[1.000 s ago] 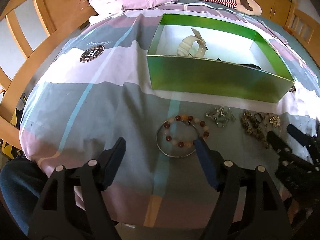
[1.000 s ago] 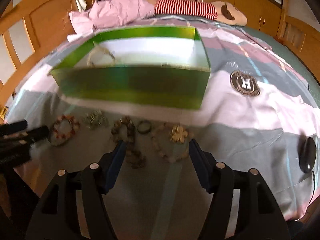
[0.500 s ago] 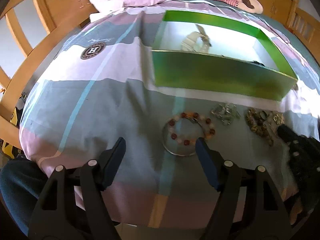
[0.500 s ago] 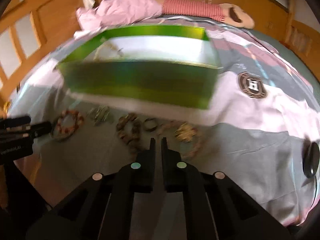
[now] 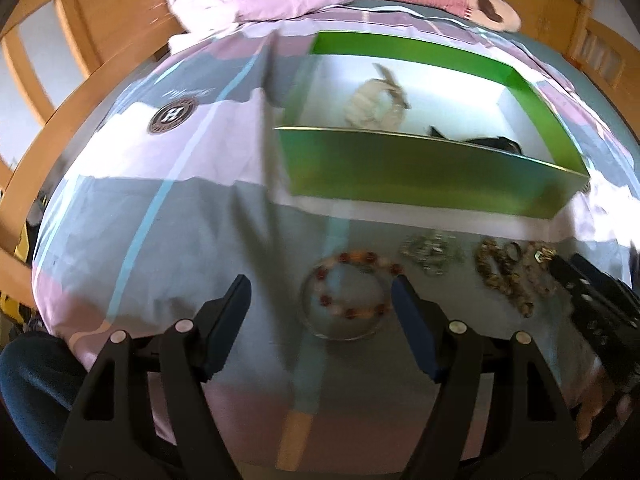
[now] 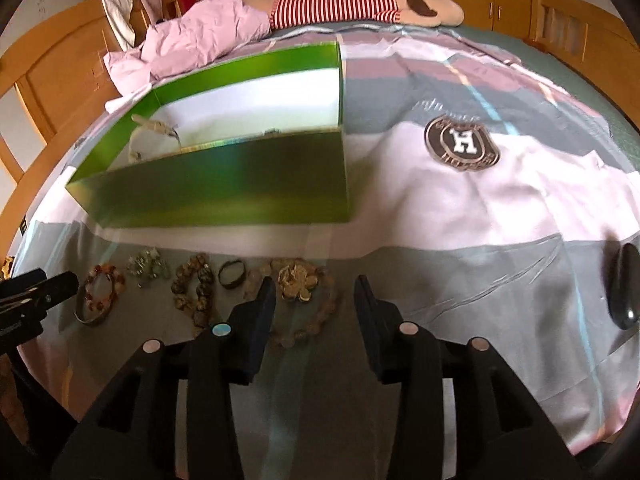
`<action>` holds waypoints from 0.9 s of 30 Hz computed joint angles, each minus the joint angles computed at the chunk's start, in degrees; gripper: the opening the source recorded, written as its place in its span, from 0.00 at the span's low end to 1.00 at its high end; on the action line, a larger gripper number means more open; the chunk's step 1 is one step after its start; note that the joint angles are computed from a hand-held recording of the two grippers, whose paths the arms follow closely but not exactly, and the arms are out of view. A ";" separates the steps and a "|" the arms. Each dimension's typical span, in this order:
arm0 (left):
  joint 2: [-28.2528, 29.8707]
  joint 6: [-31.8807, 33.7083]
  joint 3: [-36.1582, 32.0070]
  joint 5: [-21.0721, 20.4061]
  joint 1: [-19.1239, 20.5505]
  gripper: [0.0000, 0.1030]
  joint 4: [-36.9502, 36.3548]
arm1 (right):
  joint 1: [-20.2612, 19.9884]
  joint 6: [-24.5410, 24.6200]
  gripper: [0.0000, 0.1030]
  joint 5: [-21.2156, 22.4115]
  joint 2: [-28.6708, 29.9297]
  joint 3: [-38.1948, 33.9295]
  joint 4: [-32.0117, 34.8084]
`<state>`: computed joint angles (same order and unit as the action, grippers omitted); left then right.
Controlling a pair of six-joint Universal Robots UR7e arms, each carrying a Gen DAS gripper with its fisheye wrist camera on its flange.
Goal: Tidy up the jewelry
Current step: 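Withdraw both open tools from the box back over the jewelry row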
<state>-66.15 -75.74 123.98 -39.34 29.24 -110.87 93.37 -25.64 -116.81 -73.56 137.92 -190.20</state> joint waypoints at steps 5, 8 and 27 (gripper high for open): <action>3.04 2.79 -0.75 -0.01 -0.73 0.72 -1.69 | 0.94 -3.97 0.21 -0.12 1.23 0.80 -2.77; 3.88 3.54 -0.90 -0.46 -0.59 0.72 -2.31 | 1.14 -5.22 0.13 0.95 0.99 1.30 -3.61; 1.69 -2.99 -0.71 0.06 3.05 0.72 3.91 | -0.64 -1.99 0.13 5.35 -2.18 2.19 -3.35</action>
<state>-64.47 -78.73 123.26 -39.28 32.29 -106.96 92.73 -27.63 -111.46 -75.74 140.11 -193.55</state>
